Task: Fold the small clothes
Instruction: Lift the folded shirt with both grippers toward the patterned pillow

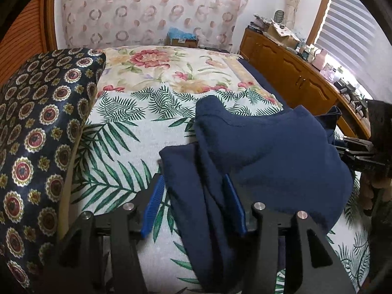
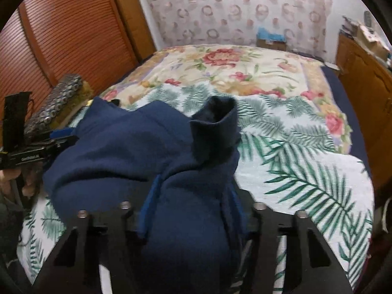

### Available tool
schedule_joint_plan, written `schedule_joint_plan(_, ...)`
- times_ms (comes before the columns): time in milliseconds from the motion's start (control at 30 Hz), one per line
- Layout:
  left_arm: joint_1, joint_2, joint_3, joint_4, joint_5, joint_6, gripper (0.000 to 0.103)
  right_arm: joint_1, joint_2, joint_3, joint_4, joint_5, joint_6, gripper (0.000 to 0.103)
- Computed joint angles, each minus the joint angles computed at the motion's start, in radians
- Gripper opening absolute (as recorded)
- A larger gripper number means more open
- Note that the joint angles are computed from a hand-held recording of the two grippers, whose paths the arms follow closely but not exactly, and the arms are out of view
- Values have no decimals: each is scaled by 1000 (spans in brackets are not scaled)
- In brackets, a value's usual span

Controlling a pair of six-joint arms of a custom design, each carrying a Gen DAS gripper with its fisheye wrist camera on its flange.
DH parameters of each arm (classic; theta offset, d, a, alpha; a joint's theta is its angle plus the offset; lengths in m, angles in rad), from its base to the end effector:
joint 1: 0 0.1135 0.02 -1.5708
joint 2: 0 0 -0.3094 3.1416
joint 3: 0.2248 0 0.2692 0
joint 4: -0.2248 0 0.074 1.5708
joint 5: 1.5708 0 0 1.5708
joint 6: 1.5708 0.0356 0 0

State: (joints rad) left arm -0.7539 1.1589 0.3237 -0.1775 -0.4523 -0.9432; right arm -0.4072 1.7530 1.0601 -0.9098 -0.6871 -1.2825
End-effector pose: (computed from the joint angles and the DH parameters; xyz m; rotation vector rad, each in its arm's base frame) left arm 0.1367 -0.1070 0.1528 -0.3906 2.4133 -0.1534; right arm 0.2964 -0.1033 0.1948 -1.0776 2.3377 0.6420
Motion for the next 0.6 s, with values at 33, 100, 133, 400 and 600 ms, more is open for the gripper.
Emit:
schedule_joint_plan(33,-5,-8,-4,5,7,-2,46,0,2,1,-12,-3,-11,39)
schedule_joint_plan(100,-9,-19,-5,25,28,20,37,3,10,9,-49,-4,-45,31)
schedule_joint_plan(133,-16,-17,0,23,26,30,29,3,14,14,-60,-7,-53,28)
schedule_joint_plan(400,-130,-154,70,-122,-70,14,4,-17,-9,46,-134,-89,-97,20)
schedule_joint_plan(600,-345,-281,140,-351,-276,-151,4,-49,-94,70,-247,-169,-155,19)
